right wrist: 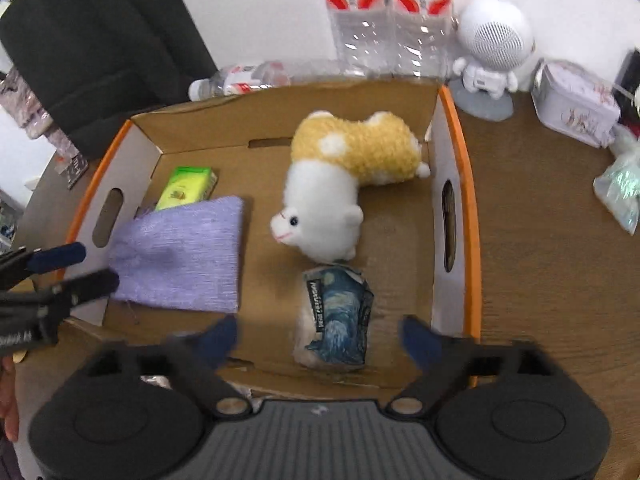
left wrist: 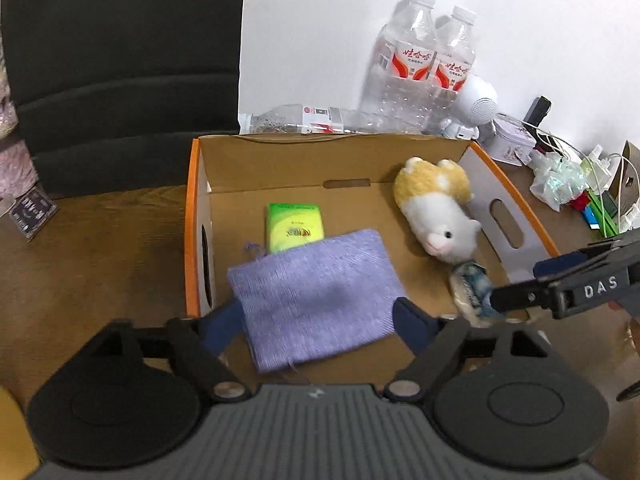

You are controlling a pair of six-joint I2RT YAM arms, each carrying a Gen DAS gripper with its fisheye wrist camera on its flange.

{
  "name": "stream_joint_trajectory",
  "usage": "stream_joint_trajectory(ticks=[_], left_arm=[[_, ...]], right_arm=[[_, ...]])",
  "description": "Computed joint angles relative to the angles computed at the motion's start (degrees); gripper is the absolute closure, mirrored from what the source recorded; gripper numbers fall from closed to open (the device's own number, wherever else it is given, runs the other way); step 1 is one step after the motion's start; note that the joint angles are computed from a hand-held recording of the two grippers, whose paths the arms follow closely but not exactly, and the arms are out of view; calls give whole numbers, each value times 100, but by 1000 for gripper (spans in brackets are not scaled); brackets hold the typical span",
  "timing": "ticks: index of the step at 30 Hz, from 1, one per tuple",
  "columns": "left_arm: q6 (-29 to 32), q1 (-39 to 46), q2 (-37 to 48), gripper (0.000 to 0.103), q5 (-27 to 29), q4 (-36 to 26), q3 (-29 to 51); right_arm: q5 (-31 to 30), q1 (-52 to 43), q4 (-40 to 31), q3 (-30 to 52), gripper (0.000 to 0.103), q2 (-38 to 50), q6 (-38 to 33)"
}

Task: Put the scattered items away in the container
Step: 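Lower pouch and packet into the cardboard box and open both tools, then withdraw both tools from the box back over the table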

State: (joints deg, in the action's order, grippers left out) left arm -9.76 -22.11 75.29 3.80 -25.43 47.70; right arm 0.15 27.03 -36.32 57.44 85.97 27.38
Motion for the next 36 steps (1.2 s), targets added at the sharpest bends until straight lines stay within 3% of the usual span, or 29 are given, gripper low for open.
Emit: stream_joint_trajectory(ticks=[4,7,10,15,19,25,29,32,34,36], left_arm=[[-498,-299,-396,1,-248,-958,466],[-851,-797,-724,0,-852,-1684,752],[-1050,-1203,-952,0,-1037,-2181,866],[-1843,-2272,-1592,0,-1837,-2644,647],[-2940,-3360,-1824,0,-2542,-3046,403],[-4637,-5142,-2023,0,-3750,-3684,112],[-6721,-6903,-1766,0,-4735,-4515,-118],[-7665,-8024,-1606,0,-5142,-4538,-636],[-8235,-8532,-1385,0,-5215,-4420,-1006],[-9804,-9241,-542,0,-5270,-4696,-1163]], right_arm=[[-442,-140,-731,395,12,-45,101],[-376,16,-1088,425,12,-498,311],[-289,334,-1310,283,12,-1105,551],[320,1260,-1677,-20,11,-1964,1138],[759,2153,-1636,-529,11,-2596,1909],[2100,3992,-1895,-1016,11,-3254,3479],[3509,5824,-2190,-1398,9,-3356,5117],[4607,7172,-2700,-1625,8,-2480,6820],[4862,7756,-2895,-1760,8,-1629,7879],[4898,8225,-2764,-1942,8,-976,8671]])
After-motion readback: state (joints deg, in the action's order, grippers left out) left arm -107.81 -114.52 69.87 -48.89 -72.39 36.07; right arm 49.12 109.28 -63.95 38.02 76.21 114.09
